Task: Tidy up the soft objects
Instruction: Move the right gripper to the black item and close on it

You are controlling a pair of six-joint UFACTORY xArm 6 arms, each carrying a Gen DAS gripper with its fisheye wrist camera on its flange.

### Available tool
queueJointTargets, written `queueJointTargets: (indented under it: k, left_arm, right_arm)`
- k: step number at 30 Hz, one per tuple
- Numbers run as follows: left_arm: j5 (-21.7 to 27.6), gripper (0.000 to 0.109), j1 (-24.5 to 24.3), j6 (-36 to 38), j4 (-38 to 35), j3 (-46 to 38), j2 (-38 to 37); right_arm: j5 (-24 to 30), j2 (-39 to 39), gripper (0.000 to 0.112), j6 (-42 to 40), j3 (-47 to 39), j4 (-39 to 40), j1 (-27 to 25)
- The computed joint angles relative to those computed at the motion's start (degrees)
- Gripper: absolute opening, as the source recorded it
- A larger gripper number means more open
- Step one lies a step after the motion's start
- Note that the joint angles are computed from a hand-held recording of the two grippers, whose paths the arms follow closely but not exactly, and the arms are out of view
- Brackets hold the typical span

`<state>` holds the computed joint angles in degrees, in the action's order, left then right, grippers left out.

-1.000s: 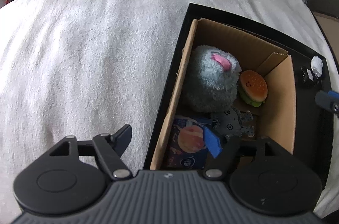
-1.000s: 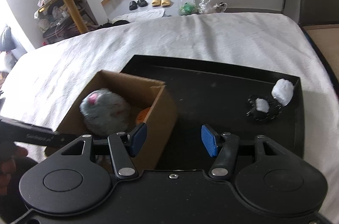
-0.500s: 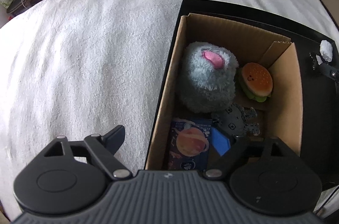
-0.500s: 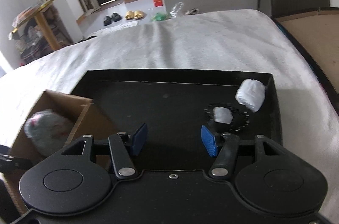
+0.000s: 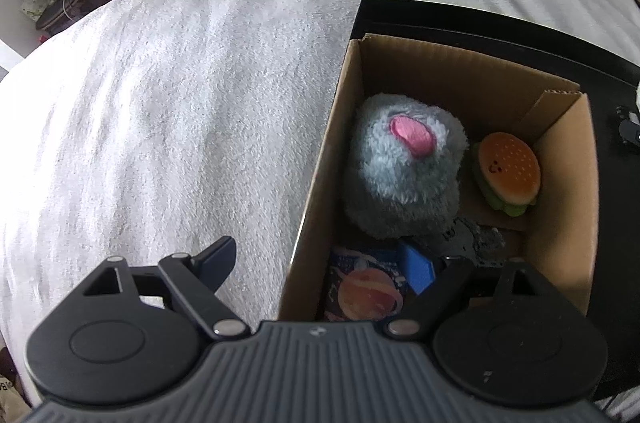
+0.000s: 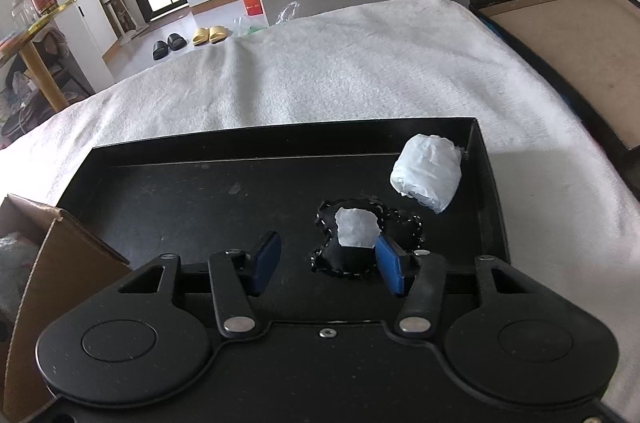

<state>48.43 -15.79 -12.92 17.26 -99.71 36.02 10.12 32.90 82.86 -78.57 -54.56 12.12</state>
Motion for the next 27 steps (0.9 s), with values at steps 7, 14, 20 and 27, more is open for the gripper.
queueJointTargets:
  k: [7,14,20,27]
  left_arm:
    - [1.65,0.086,-0.25,-1.12,1.06,-1.96,1.4]
    - [1.92,0.086,-0.24,-1.32,0.82,-1.78,1.28]
    - [0.23,0.086,0.25,-0.91,-0.08,0.18,-0.28]
    - [-1.36,0.086,1.07,0.3,-2.56,2.4,-2.14]
  right_arm:
    - [-0.99,2.21,0.046,2.21,-1.27,-2.3,-1.03]
    - [-0.24,1.74,0.027,4.99,-0.86,-6.58,-1.29]
    - [-1.96,0.36,0.023,-1.23,1.09,1.03,-1.32]
    - [-1.67,-2.37,0.023,-6.93,4.12,8.39,-0.02]
